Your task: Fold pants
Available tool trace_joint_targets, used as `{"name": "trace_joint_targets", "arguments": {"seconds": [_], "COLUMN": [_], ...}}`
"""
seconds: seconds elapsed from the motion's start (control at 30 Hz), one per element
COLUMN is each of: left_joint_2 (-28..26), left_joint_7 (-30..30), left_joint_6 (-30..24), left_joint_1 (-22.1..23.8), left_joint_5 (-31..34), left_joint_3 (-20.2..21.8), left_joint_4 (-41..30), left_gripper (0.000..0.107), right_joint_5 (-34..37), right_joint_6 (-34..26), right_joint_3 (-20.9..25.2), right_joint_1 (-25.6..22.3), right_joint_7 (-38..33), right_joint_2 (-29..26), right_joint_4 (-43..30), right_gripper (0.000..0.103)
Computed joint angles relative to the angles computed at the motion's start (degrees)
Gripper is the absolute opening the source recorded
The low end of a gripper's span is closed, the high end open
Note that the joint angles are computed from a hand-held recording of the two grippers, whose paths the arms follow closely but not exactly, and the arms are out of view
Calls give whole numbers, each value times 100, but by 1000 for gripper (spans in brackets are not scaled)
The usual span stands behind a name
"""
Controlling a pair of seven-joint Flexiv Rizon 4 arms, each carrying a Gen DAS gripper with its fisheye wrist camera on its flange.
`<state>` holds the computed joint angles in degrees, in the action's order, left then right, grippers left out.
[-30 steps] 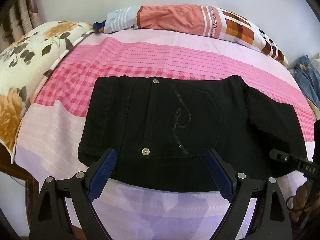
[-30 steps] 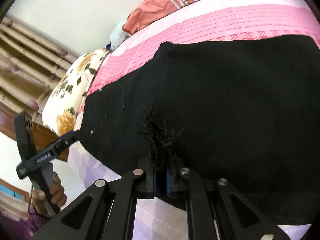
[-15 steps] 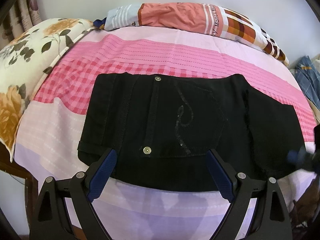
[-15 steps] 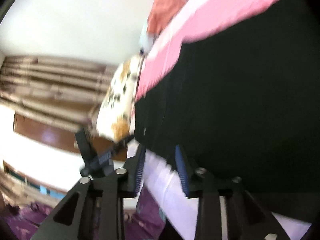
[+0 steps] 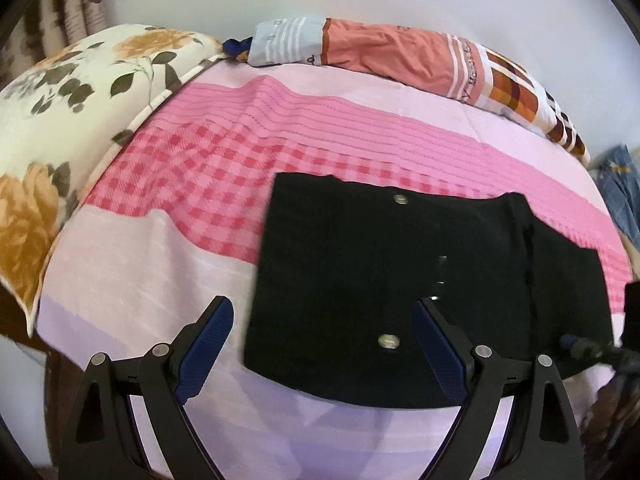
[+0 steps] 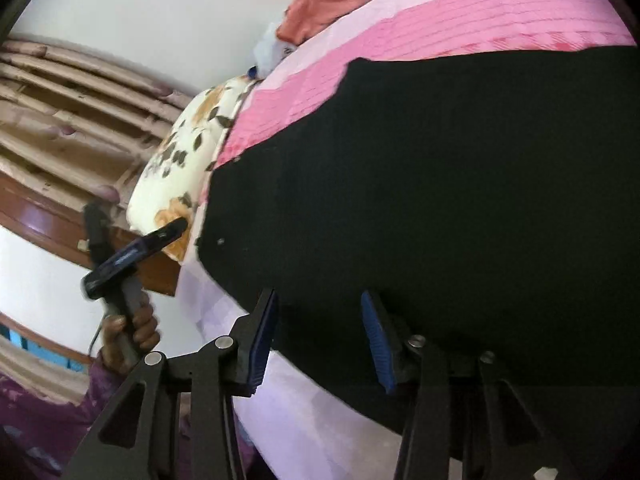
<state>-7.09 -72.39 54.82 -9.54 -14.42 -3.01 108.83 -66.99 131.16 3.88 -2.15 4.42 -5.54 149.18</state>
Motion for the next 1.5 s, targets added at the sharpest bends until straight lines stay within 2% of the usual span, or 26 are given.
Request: {"name": "trace_joint_targets", "arguments": {"seconds": [0.1,0.13,0.2,0.3,0.33,0.4,0.43,0.53,0.57,0.6,0.63,0.67,0.77,0.87,0.9,1.0,1.07,1.17,1.33,1.43,1.5], "left_joint_2": [-197,-278,-393,-592,-618,-673,-772,-1253,-1268,-1361,-1465,-1642,-1854,-2455,-2526,-2609,-2770,-3006,-3031,-3205,-3402], "left_joint_7": [455,834,1256,1344,1567,2403,2524,2276,2630,2751,2777,2751,2864,2173,2156,2341,2186,1930,2727,2319,1975], "left_joint_6": [-386,-550,-725,-497,-487,-1046,-1415,-2080,-2180,-2653,-3089,-3766,-4407,-5684,-5854,-6062,-6213,-6055,-6219,-6430,-6834], "left_joint_1": [152,258,352,350,408,774,882,772,836,1060,1128,1234,1190,1439,1463,1423,1461,1503,1528,1528,1493], "left_joint_5": [-234,-670,-1117,-923,-1230,-2507,-2730,-2104,-2386,-2528,-2628,-2665,-2320,-2685,-2727,-2651,-2816,-3073,-2713,-2813,-2610], "left_joint_3": [-23,-91,-145,-67,-93,-381,-421,-167,-225,-417,-429,-477,-430,-538,-557,-563,-584,-612,-677,-673,-686], "left_joint_4": [-166,-162,-167,-313,-303,-296,-420,-1052,-1062,-1206,-1369,-1640,-2117,-2854,-2950,-3093,-3250,-3479,-3640,-3847,-4247], "left_gripper": [90,90,90,90,90,90,90,90,90,90,90,90,90,90,90,90,90,89,90,90,90], "right_joint_5": [28,35,19,16,49,-9,-86,-338,-423,-461,-492,-493,-170,-133,-211,-207,-264,-489,-782,-830,-884], "right_joint_6": [-92,-95,-137,-158,-172,-193,-208,-265,-299,-323,-349,-358,-329,-395,-416,-468,-527,-606,-750,-811,-866], "right_joint_3": [-17,-23,-22,-37,-30,-43,-59,-93,-100,-103,-108,-112,-61,-47,-61,-54,-57,-81,-107,-103,-100], "right_joint_1": [-12,-10,6,-18,-20,-31,-46,-90,-100,-104,-105,-106,-62,-41,-51,-25,-16,-20,8,31,47], "right_joint_7": [67,109,239,390,420,514,593,829,904,946,1009,1060,997,1089,1187,1328,1442,1667,2029,2126,2172], "right_joint_2": [123,115,87,63,77,70,58,52,73,94,105,106,101,120,132,127,131,149,149,140,140], "right_joint_4": [-13,-7,-15,21,32,-4,-39,-117,-137,-136,-143,-145,-73,-78,-97,-142,-185,-277,-436,-494,-531], "right_gripper": [52,55,55,55,56,56,56,57,57,58,58,58,62,63,64,68,71,76,86,90,93]}}
